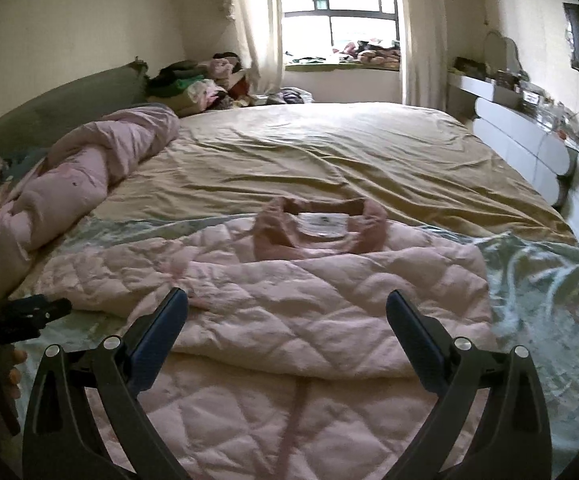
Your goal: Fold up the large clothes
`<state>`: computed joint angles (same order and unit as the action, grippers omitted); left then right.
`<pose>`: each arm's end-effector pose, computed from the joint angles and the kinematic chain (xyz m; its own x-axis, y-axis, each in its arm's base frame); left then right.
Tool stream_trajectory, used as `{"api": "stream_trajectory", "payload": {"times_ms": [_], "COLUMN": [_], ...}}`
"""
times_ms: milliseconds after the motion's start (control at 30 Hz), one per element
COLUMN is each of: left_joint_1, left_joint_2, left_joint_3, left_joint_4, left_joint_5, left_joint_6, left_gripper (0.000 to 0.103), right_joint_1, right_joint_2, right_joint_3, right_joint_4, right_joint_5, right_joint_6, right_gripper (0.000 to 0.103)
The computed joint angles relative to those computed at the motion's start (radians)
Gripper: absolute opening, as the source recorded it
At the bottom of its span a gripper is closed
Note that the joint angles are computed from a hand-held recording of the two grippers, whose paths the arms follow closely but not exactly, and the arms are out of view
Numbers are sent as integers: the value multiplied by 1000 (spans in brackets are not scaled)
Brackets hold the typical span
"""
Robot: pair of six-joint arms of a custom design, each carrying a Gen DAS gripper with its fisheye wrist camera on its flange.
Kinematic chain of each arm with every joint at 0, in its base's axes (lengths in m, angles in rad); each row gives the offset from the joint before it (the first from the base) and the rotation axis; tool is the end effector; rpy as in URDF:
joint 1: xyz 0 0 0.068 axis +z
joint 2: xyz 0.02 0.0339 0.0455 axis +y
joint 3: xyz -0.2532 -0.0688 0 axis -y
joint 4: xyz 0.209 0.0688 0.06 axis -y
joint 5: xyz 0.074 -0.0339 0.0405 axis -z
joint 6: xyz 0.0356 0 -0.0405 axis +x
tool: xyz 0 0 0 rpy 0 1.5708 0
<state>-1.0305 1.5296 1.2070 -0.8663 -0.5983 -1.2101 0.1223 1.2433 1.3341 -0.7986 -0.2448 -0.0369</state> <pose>0.1537 -0.2172 0.2612 -0.7304 -0.2853 -0.6206 -0.2346 0.9581 -0.1642 0.2210 0.0359 0.3614 -0.6338 -0.1140 -0.7651 -0.3247 0.9369 0.1294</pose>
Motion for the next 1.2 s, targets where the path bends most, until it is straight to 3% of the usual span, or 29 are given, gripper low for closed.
{"api": "stream_trajectory", "payload": {"times_ms": [233, 633, 833, 1200], "left_joint_1": [22, 117, 217, 539], "left_joint_2": [-104, -306, -417, -588], "left_joint_3": [-101, -325, -435, -627], "left_joint_4": [-33, 7, 39, 158], "left_joint_5": [-31, -10, 23, 155], "left_joint_6": [-26, -18, 42, 261], "left_gripper": [94, 94, 94, 94], "right_joint_1": [183, 447, 581, 757], "right_joint_2": [38, 168, 256, 422], "right_joint_3": [9, 61, 95, 161], "right_joint_4": [40, 114, 169, 223], "right_joint_5": [94, 210, 261, 294], "right_joint_6": [69, 167, 207, 240], "right_gripper": [99, 99, 99, 99]}}
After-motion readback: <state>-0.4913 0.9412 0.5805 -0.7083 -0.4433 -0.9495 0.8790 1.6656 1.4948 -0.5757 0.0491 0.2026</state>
